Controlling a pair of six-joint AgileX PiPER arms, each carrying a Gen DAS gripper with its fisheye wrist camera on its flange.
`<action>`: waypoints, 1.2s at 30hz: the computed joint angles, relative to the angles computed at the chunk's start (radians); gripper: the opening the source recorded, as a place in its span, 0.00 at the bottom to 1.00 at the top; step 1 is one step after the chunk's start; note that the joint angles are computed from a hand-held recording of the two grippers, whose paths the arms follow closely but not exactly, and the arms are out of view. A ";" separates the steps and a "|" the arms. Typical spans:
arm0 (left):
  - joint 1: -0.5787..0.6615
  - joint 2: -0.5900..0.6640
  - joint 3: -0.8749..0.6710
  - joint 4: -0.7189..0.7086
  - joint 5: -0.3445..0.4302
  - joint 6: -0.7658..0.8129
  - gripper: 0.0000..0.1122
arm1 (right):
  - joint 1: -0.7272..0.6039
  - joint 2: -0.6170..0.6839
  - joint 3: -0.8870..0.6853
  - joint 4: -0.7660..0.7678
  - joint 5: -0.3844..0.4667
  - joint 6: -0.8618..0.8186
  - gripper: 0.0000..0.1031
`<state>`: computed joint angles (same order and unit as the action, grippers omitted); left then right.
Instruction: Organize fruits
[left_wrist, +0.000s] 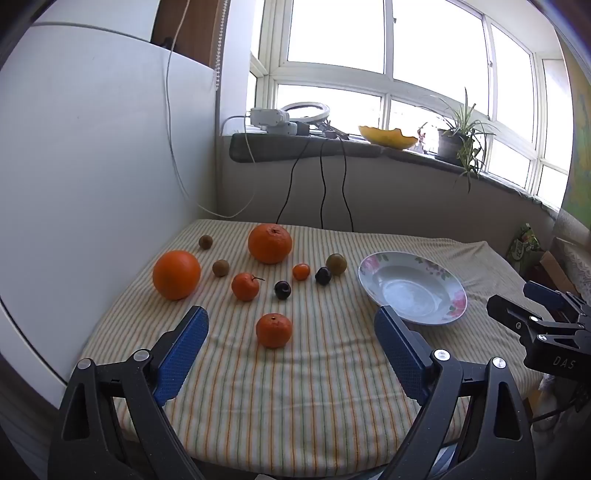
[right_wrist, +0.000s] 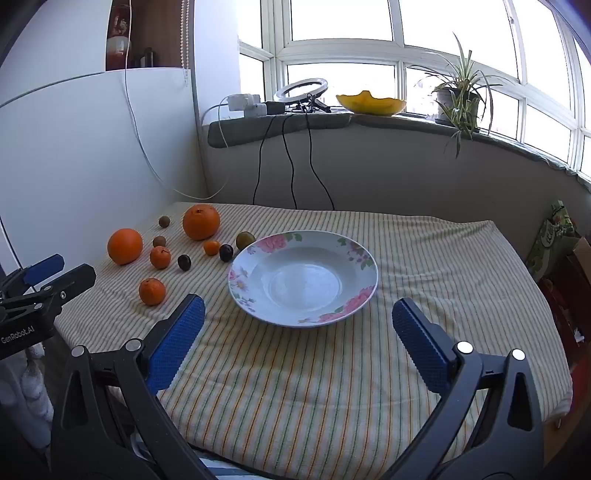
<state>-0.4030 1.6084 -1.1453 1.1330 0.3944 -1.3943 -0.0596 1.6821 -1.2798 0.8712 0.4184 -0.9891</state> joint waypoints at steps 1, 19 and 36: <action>-0.001 0.000 0.000 0.002 0.002 -0.001 0.82 | 0.000 -0.001 0.003 0.013 -0.003 -0.012 1.00; -0.003 0.000 0.004 0.013 0.002 -0.018 0.82 | 0.008 0.004 0.000 -0.008 -0.007 0.010 1.00; 0.065 0.024 0.013 -0.011 -0.061 -0.009 0.82 | 0.059 0.063 -0.054 -0.092 -0.010 0.080 1.00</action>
<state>-0.3380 1.6321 -1.1323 1.1221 0.3333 -1.4036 -0.0004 1.7449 -1.3337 0.7790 0.4088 -0.9089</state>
